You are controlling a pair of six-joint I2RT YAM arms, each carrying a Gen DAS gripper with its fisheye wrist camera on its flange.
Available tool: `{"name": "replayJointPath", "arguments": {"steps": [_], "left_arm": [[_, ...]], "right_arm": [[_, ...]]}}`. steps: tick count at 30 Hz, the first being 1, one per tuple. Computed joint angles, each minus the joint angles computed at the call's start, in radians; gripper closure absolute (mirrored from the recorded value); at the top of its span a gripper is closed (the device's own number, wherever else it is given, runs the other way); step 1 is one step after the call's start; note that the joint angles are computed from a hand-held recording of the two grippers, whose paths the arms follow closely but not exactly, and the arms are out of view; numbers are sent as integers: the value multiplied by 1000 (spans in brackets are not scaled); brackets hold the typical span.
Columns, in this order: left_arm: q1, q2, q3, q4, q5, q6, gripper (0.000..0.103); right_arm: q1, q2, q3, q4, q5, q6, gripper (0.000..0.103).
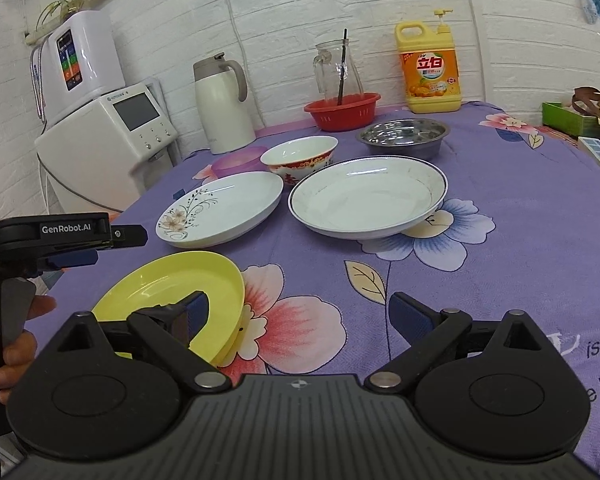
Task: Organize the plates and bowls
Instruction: 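Lift the yellow plate with the left tool and carry it off the table, then reach the left tool to the white floral plate rim and grasp it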
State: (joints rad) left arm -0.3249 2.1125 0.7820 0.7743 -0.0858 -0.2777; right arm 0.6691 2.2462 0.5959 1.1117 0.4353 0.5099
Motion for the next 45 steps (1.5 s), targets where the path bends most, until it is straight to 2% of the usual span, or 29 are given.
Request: {"name": "replayJointPath", "arguments": {"steps": [5,16,21,24,27,31,35,37,40,45], "left_arm": [[44,4,-13,23,42,-27,30],[150,37,31,27,110,4,30],[196,24,29,38,112,22,30],[211,19,49,13,95,4,30],[219,27,97,-59,85,-9,30],[227,75,151,-62,83,11,30],[240,135,282,-153,134,8,30],[237,178,384,-226,170,12,30],[217,247,540,-322,172,42,30],[194,329,712,-429,165,87,30]], "right_arm": [[5,2,39,-56,-18,-15,0],[30,28,197,-247,-43,-72,0],[-1,53,292,-300,-114,-108,0],[-26,62,346,-334,-162,-139,0],[-62,76,383,-322,-214,-169,0],[-119,115,479,-397,-299,-165,0],[-161,152,568,-451,-379,-155,0],[-183,170,631,-493,-415,-155,0],[-213,201,739,-551,-462,-187,0],[-269,323,1027,-739,-522,-224,0]]}}
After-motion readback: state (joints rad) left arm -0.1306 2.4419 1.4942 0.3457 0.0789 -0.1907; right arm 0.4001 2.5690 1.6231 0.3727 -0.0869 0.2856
